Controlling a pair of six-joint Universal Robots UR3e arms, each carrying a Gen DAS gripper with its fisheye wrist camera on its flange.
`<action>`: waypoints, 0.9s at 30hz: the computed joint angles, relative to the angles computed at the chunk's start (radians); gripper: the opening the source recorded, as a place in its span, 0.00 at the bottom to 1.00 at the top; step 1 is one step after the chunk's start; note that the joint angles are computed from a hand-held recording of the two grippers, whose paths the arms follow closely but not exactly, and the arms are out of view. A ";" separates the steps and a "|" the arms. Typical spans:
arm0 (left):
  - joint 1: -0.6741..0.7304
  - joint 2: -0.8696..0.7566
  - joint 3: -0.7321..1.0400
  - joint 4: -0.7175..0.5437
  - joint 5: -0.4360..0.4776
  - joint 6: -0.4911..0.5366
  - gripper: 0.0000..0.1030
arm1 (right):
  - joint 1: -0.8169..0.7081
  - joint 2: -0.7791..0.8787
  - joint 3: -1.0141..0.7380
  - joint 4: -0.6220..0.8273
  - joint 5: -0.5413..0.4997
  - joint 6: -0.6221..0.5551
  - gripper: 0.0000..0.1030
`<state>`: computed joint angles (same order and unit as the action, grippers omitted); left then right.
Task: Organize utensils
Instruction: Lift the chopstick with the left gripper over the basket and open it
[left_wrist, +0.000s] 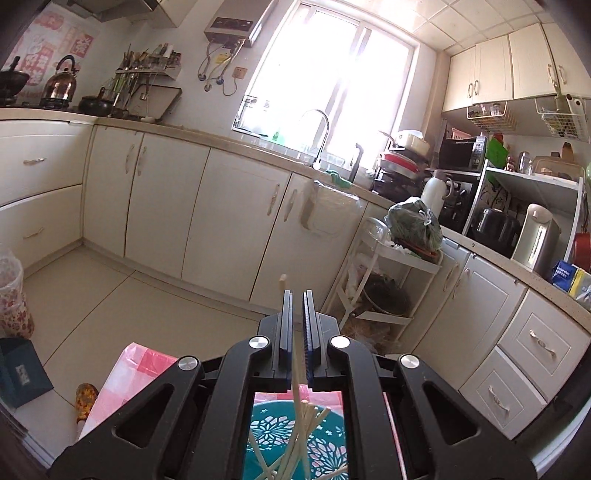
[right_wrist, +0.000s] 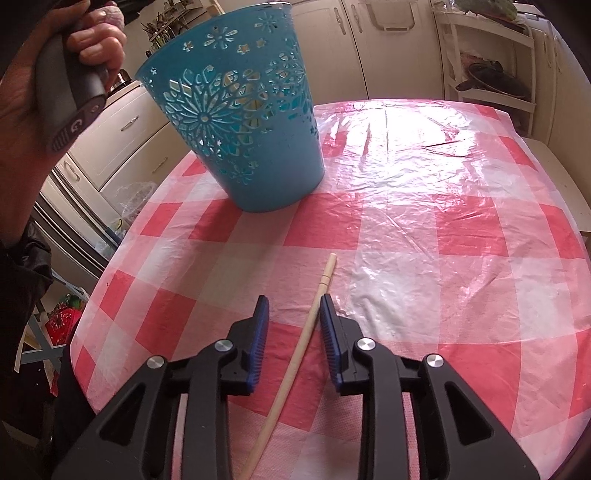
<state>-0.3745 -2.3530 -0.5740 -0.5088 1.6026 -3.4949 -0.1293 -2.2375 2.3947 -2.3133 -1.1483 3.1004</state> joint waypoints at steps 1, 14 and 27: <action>-0.001 -0.004 -0.004 -0.002 0.001 0.004 0.05 | -0.001 0.000 0.001 -0.001 0.001 -0.001 0.29; 0.013 0.252 -0.462 0.136 -0.005 0.048 0.07 | -0.005 -0.002 0.003 0.001 0.010 -0.001 0.30; 0.202 0.656 -1.285 0.336 -0.058 -0.023 0.53 | 0.210 0.157 -0.089 -0.092 -0.230 0.107 0.26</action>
<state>-0.1724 -1.6971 -1.8586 -0.1725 1.5443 -3.5179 0.0811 -2.0805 2.3054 -2.4048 -1.3786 3.2071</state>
